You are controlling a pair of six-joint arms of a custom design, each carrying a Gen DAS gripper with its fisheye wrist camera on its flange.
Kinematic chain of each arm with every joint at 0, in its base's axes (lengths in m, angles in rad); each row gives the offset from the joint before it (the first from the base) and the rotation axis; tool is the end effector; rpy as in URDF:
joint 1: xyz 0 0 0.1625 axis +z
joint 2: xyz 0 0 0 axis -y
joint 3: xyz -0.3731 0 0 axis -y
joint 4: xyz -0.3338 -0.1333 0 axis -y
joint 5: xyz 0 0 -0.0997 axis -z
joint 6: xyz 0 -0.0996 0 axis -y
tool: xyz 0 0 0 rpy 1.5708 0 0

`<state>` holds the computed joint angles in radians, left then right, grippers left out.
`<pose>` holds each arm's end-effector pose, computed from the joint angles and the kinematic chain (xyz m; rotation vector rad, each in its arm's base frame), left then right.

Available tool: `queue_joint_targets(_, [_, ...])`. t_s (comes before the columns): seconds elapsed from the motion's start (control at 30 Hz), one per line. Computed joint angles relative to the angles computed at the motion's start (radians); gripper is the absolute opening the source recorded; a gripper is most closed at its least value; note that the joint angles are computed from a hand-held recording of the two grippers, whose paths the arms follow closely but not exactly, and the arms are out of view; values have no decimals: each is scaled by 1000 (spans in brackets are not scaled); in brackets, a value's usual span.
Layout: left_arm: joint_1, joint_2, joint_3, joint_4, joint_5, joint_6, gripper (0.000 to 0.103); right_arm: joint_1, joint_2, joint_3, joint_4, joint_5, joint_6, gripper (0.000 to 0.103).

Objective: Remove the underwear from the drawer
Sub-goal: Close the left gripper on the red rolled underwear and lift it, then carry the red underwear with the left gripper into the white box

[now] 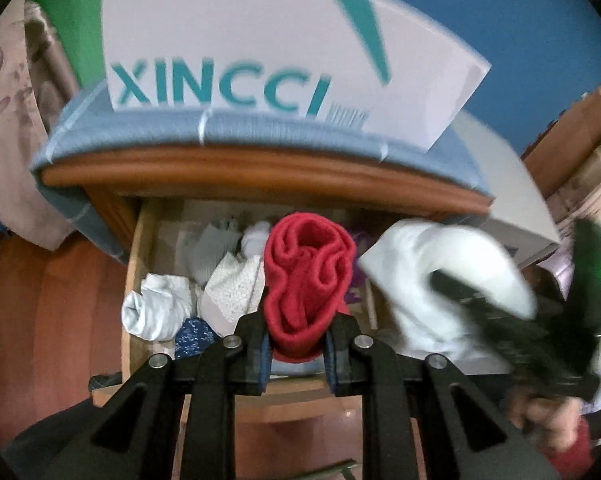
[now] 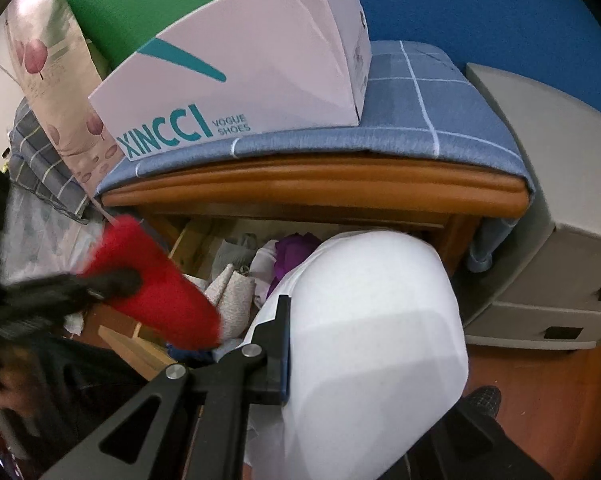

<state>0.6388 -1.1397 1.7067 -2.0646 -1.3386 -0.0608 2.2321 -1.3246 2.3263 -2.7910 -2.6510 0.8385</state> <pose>-0.3322 -0.4413 0.2182 1.2357 2.6258 -0.0678 0.2682 -0.2706 0.2190 -0.3467 -2.2296 1.1008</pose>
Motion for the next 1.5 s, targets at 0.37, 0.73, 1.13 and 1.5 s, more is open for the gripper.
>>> queue_joint_targets(0.37, [-57, -17, -274, 126, -18, 13, 18, -21, 50, 17, -34, 12, -31, 6])
queue_joint_targets(0.73, [-87, 247, -744, 232, 119, 64, 18, -28, 89, 42, -155, 27, -106, 6])
queue_joint_targets(1.13, [-27, 680, -1268, 427, 277, 32, 19, -44, 104, 47, -232, 68, -163, 6])
queue_joint_targets(1.5, [16, 905, -1556, 651, 338, -11, 27, -60, 101, 53, -238, 95, -161, 6])
